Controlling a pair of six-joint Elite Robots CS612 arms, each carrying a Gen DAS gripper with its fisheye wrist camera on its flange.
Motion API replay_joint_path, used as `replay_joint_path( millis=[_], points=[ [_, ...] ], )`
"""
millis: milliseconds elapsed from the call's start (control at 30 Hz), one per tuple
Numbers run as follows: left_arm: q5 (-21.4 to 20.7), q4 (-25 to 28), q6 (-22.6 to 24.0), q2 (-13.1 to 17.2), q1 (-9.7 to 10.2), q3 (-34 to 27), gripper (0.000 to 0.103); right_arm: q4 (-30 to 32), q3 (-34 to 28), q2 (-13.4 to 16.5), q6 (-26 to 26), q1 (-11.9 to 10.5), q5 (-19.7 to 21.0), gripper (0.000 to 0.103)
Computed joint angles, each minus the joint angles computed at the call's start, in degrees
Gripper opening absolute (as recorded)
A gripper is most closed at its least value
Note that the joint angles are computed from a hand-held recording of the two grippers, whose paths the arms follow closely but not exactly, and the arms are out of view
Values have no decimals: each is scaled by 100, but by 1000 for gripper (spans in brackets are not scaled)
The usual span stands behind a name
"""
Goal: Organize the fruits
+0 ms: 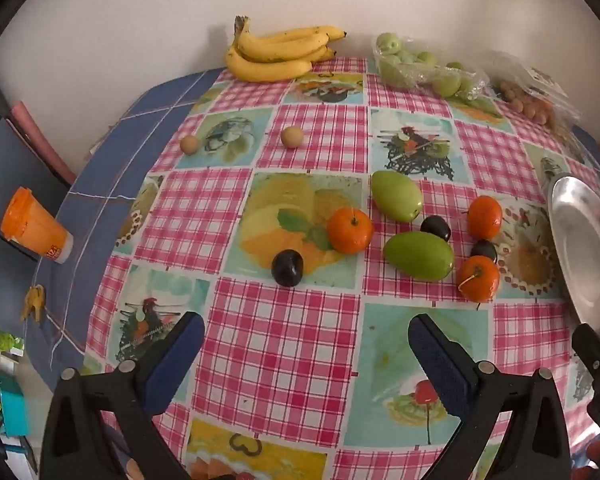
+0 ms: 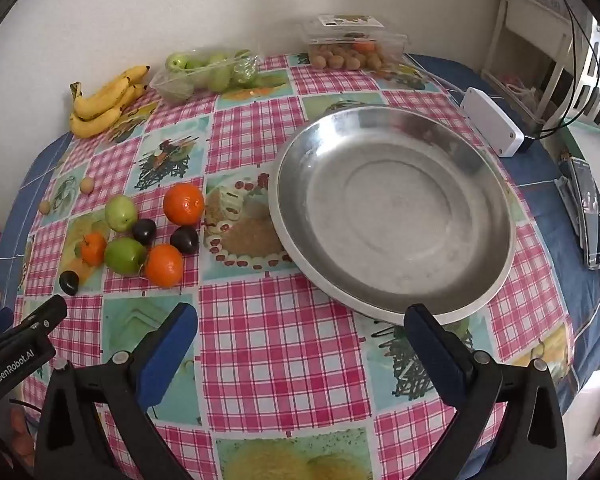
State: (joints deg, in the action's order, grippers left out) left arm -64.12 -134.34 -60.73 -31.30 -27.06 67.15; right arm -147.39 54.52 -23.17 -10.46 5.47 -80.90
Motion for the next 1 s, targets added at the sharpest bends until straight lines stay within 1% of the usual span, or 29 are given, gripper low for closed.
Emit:
replay_joint_path(
  millis=[100, 133, 167, 200, 267, 300, 533, 1000],
  points=[
    [-101, -261, 33, -80, 23, 223, 103, -53, 25, -14, -62, 9, 3, 103],
    [-28, -80, 31, -62, 12, 168, 103, -67, 35, -21, -88, 14, 12, 103],
    [-35, -54, 20, -81, 13, 193, 103, 2, -30, 14, -115, 32, -3, 103],
    [-82, 211, 19, -2, 32, -10, 103, -31, -5, 3, -118, 36, -10, 103],
    [-96, 245, 43, 20, 38, -35, 103, -84, 27, -6, -143, 30, 19, 103],
    [-82, 402, 17, 56, 30, -154, 103, -39, -7, 8, -185, 15, 33, 103],
    [-101, 364, 106, 48, 29, -136, 103, -80, 28, -12, -183, 12, 29, 103],
    [-73, 313, 233, 21, 26, -71, 103, 99, -18, -3, -278, 21, 17, 103]
  ],
)
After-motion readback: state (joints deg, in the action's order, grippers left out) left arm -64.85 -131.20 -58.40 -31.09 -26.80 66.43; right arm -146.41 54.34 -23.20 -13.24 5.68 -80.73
